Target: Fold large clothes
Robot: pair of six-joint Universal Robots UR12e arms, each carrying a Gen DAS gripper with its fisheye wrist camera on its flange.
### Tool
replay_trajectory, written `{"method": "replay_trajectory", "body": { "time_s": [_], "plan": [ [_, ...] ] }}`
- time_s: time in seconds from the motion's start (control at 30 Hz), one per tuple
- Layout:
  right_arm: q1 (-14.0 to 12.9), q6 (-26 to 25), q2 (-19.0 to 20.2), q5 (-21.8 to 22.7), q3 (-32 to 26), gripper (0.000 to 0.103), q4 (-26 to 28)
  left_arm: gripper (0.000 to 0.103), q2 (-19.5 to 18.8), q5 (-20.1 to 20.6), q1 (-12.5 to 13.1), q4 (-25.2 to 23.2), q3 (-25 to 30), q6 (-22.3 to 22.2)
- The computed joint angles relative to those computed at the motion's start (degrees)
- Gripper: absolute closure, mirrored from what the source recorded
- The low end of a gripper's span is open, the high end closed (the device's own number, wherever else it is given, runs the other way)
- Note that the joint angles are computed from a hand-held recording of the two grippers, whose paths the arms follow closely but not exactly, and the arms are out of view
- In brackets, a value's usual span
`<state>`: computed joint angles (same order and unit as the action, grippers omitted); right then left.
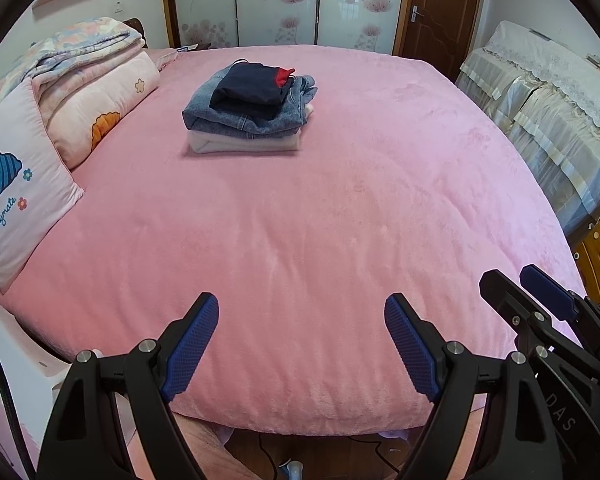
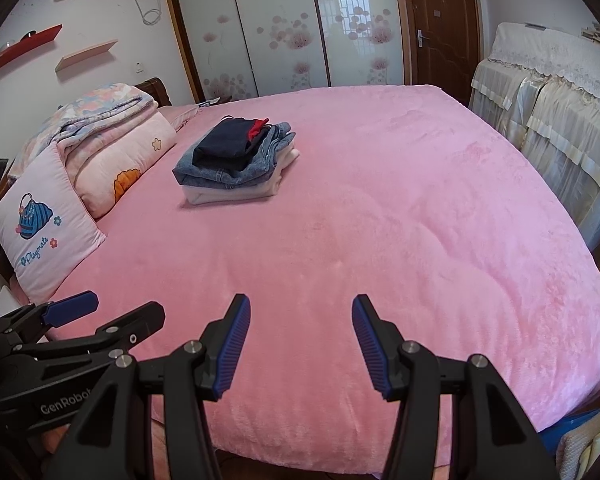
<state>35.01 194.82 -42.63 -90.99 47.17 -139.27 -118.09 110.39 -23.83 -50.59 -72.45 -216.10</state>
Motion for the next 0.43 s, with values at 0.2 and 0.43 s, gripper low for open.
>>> {"method": "replay_trajectory", "body": {
  "time_s": [0.2, 0.43],
  "plan": [
    [0.01, 0.04, 0.36, 0.08, -0.33, 0.050, 0.44, 0.019, -0.16, -0.31, 0.21, -0.63, 0.12, -0.09],
    [0.00, 0.02, 0.38, 0.14, -0.21, 0.050, 0.48, 0.019, -0.17, -0.69, 0.41, -1.23, 0.09, -0.34]
  ]
}}
